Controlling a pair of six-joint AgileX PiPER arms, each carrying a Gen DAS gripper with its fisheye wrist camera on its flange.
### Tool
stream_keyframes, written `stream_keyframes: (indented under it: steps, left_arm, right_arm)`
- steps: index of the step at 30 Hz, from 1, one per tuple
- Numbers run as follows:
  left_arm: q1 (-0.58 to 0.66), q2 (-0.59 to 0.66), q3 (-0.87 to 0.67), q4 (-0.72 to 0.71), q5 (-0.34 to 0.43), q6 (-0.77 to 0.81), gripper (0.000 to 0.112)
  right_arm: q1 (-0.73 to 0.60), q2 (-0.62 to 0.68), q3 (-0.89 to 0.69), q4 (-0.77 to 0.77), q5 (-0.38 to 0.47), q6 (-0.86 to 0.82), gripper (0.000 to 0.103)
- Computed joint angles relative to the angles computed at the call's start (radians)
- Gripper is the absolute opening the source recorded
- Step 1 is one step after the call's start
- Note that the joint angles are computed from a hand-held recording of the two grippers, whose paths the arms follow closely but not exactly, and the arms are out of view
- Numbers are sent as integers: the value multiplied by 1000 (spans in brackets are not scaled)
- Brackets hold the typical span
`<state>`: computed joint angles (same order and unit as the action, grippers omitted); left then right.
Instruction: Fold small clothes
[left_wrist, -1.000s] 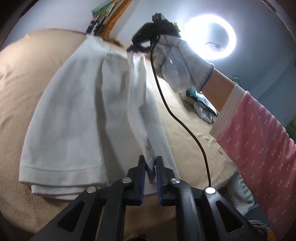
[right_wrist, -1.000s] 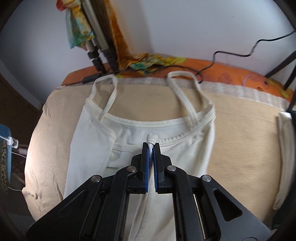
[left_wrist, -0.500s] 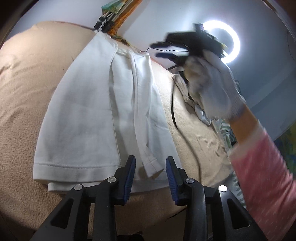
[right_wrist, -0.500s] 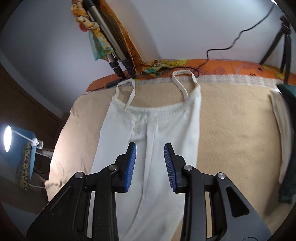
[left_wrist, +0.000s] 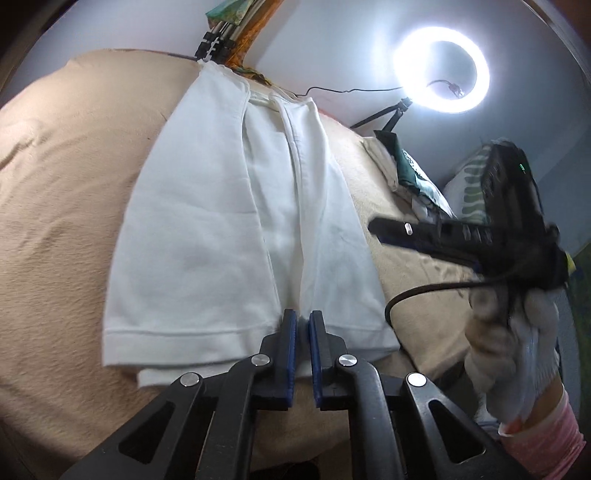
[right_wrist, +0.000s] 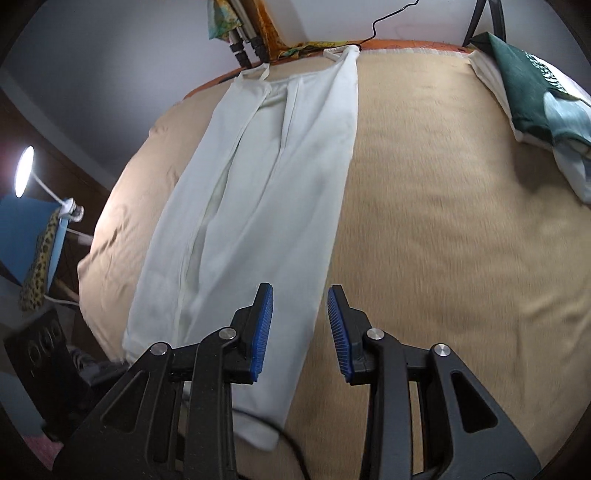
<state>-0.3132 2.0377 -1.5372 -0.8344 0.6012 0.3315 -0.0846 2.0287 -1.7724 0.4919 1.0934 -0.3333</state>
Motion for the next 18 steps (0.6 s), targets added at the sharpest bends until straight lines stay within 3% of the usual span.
stream_keyframes:
  steps: [1, 4, 7, 10, 12, 15, 18]
  left_arm:
    - [3, -11, 12, -5, -1, 11, 6]
    - [25, -34, 24, -45, 15, 54, 26]
    - [40, -69, 27, 4, 5, 34, 27]
    - [61, -99, 35, 88, -15, -15, 32]
    - [86, -113, 45, 139, -20, -58, 36]
    - [129, -118, 59, 177, 0, -88, 47]
    - [152, -115, 75, 225, 13, -117, 54]
  right_arm:
    - [-2, -34, 58, 11, -19, -17, 33]
    - [-4, -103, 181, 46, -50, -49, 33]
    - [9, -168, 301, 43, -99, -76, 32]
    - [44, -228, 395, -15, -180, -68, 17]
    - [46, -248, 414, -22, -186, -69, 9]
    - [40, -276, 439, -52, -196, -48, 9]
    - [-19, -312, 478, 50, -171, -123, 9]
